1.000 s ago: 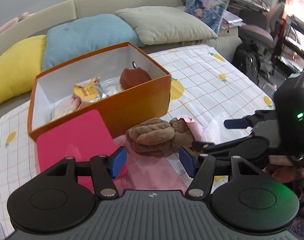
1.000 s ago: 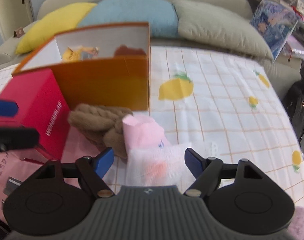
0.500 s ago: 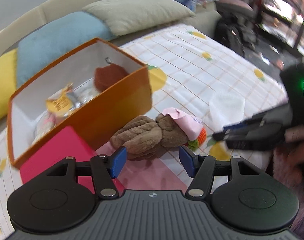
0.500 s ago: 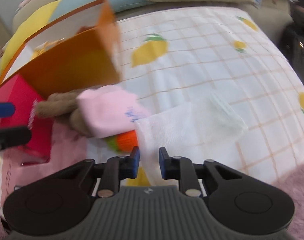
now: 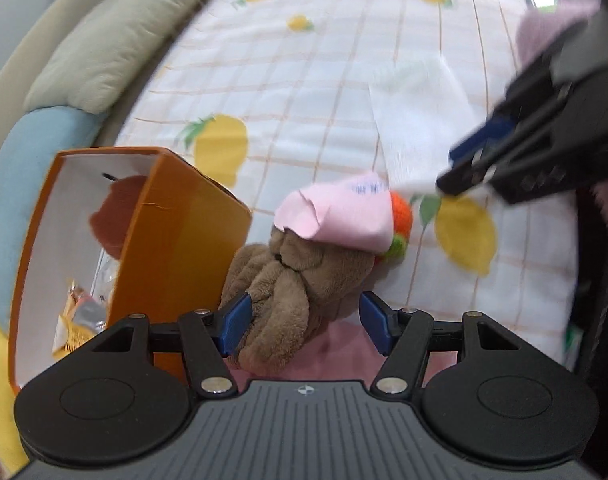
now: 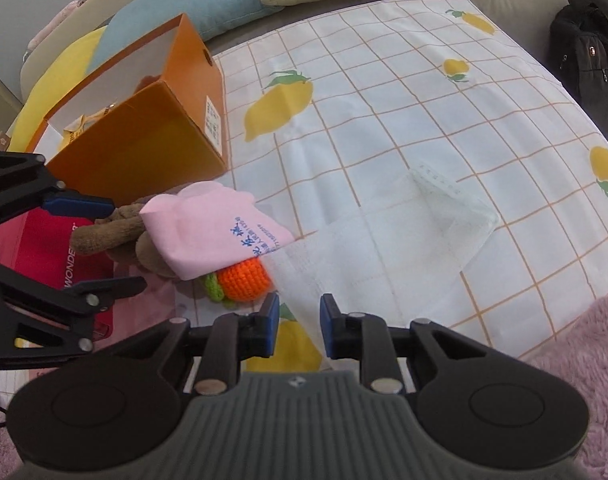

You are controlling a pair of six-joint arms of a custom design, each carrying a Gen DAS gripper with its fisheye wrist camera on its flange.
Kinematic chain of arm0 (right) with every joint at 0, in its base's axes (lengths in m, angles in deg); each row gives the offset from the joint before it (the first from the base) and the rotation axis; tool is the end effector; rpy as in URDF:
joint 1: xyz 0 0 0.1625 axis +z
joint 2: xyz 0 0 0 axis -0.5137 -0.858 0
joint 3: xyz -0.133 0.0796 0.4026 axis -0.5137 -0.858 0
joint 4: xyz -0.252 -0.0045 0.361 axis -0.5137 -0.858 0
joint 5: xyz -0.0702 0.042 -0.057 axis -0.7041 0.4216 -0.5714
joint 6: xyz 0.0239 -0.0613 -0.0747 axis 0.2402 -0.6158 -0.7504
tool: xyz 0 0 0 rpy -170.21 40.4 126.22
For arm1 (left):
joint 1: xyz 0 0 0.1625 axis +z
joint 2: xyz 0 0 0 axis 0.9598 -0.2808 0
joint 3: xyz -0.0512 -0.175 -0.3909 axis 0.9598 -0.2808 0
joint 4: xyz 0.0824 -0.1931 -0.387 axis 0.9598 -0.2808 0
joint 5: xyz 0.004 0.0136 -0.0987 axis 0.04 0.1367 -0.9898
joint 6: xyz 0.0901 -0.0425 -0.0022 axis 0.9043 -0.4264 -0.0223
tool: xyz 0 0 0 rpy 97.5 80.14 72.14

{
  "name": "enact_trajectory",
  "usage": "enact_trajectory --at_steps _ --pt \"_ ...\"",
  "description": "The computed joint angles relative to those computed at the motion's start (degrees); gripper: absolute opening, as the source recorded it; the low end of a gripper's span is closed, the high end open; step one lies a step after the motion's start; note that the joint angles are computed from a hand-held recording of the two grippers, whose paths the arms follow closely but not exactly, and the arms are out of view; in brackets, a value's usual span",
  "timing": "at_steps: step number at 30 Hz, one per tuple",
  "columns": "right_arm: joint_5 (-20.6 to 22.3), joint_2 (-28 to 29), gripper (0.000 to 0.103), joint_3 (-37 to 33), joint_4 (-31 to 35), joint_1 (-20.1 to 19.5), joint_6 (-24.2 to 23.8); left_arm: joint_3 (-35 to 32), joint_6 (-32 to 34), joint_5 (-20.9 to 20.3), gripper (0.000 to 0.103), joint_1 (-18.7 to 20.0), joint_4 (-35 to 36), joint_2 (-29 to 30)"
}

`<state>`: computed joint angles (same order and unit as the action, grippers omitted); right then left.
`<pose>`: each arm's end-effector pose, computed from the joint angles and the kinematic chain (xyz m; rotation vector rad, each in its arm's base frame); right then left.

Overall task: Organize soft objects
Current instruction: 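Grasp the brown plush with the left gripper and lift it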

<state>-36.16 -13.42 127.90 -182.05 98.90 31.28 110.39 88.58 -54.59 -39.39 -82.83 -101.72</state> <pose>-0.0585 -0.4442 0.2179 0.3245 -2.6031 0.5155 -0.3067 -0.4551 -0.0921 1.2408 1.9143 -0.0036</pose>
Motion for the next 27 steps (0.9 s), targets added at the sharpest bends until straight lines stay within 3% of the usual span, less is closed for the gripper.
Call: enact_trajectory --at_steps 8,9,12,14,20,23,25,27 --pt "2.3 -0.7 0.022 0.1 0.3 -1.1 1.2 -3.6 0.2 7.1 0.073 -0.1 6.9 5.6" --pt "3.0 -1.0 0.022 0.3 0.3 -1.3 0.8 -3.5 0.0 7.6 0.062 0.0 6.5 5.8" --pt "5.1 -1.8 0.022 0.9 0.2 -1.6 -0.3 -3.2 -1.9 6.5 0.048 0.0 6.2 5.0" --pt "5.4 -2.0 0.022 1.2 -0.3 -1.7 -0.3 -3.9 -5.1 3.9 0.046 -0.1 8.6 3.6" --pt "4.7 -2.1 0.022 1.2 -1.3 -1.8 1.5 -4.8 -23.6 -12.8 0.044 3.0 9.5 -3.6" --pt "4.8 -2.7 0.022 1.4 -0.6 -1.7 1.4 -2.5 -31.8 -17.3 0.044 3.6 4.9 -6.5" --pt "5.2 -3.4 0.022 1.7 0.3 -1.7 0.9 0.6 -36.1 -19.5 0.044 3.8 -2.0 -8.4" --pt "5.9 -4.2 0.022 2.2 1.1 -1.7 -0.2 3.2 -40.8 -19.9 0.044 3.5 -7.5 -9.8"
